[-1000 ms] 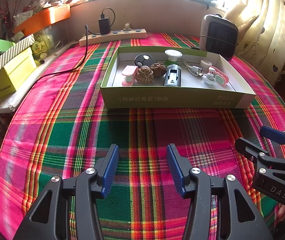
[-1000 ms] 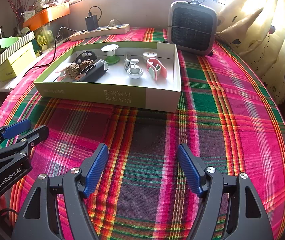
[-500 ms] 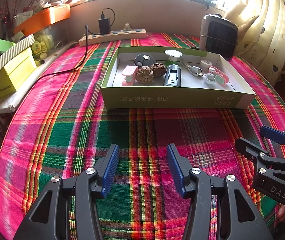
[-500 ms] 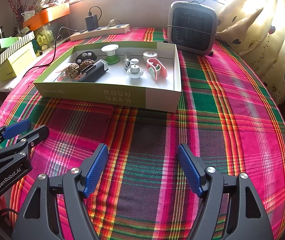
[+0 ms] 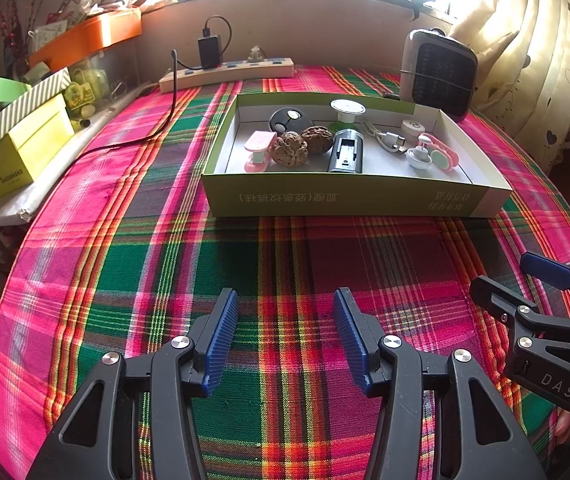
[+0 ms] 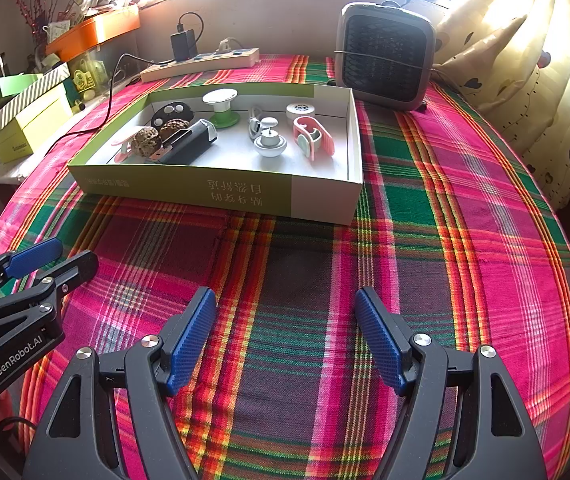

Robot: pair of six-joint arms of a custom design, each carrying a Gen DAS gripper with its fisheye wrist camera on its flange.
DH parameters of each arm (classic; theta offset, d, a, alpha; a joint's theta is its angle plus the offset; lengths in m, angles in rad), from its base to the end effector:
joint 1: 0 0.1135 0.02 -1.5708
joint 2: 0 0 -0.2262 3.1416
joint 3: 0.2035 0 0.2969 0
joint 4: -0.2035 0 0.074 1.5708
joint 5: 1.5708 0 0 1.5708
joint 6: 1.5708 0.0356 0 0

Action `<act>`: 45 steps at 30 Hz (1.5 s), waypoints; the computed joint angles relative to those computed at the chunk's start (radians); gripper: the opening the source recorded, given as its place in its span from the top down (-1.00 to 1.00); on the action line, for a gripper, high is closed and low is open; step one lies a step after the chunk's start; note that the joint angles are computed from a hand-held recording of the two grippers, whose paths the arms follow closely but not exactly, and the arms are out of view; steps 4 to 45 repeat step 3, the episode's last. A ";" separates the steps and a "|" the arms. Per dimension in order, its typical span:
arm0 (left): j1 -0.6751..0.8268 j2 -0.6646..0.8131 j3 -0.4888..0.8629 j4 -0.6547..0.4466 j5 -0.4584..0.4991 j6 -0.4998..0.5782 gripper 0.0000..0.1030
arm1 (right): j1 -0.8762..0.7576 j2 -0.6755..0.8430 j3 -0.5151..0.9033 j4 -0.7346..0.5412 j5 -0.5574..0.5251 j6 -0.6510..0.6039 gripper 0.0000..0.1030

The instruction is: Organize objects

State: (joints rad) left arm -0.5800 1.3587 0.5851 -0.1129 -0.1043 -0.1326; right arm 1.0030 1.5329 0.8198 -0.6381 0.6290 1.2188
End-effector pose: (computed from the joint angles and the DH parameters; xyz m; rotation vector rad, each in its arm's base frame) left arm 0.2458 -0.1566 0.0896 0.5010 2.4080 -0.1852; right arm 0.1752 0.2358 0.0944 0.3558 2.4582 -0.1132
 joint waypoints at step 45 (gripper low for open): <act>-0.001 0.000 0.000 0.000 0.000 0.000 0.05 | 0.000 0.001 0.001 0.000 0.000 0.000 -0.41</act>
